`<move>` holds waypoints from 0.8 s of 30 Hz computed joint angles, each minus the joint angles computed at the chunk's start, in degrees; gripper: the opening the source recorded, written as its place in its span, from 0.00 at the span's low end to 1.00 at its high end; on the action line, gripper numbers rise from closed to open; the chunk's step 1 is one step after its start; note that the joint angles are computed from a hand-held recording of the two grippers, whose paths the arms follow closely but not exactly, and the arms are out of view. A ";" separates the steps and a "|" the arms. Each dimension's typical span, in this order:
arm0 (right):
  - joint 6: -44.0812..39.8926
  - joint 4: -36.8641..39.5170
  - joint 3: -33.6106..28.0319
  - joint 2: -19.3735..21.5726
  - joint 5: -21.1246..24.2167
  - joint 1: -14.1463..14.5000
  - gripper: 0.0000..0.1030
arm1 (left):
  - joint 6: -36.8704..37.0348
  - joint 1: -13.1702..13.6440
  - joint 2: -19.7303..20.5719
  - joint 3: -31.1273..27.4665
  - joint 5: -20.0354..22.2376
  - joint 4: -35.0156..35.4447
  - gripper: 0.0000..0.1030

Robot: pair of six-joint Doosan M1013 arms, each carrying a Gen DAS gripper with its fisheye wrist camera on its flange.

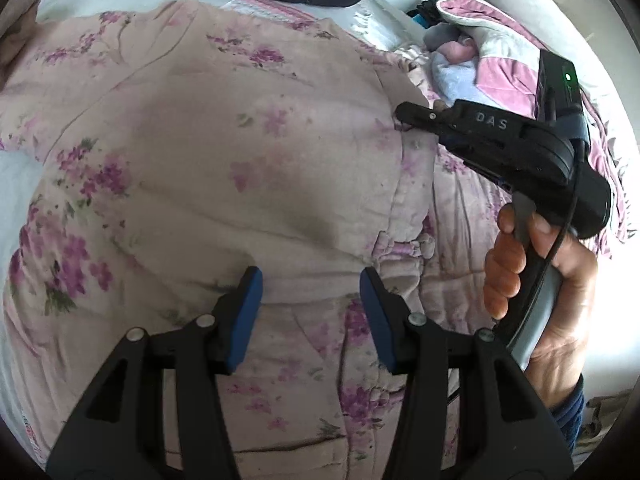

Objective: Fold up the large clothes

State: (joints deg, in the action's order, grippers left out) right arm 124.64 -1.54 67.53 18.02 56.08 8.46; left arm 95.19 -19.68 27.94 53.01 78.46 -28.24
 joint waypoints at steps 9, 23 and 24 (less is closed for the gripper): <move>0.01 6.43 2.44 -1.19 3.38 -2.47 0.26 | 2.65 -1.50 -0.27 1.11 1.37 6.33 0.51; 25.36 -3.48 35.85 -33.63 -12.60 -14.71 0.28 | 4.59 -6.54 -4.03 6.80 -6.03 17.41 0.58; 30.18 -5.90 38.01 -36.31 -15.17 -16.48 0.30 | 4.75 -5.93 -4.39 6.97 -6.75 14.78 0.58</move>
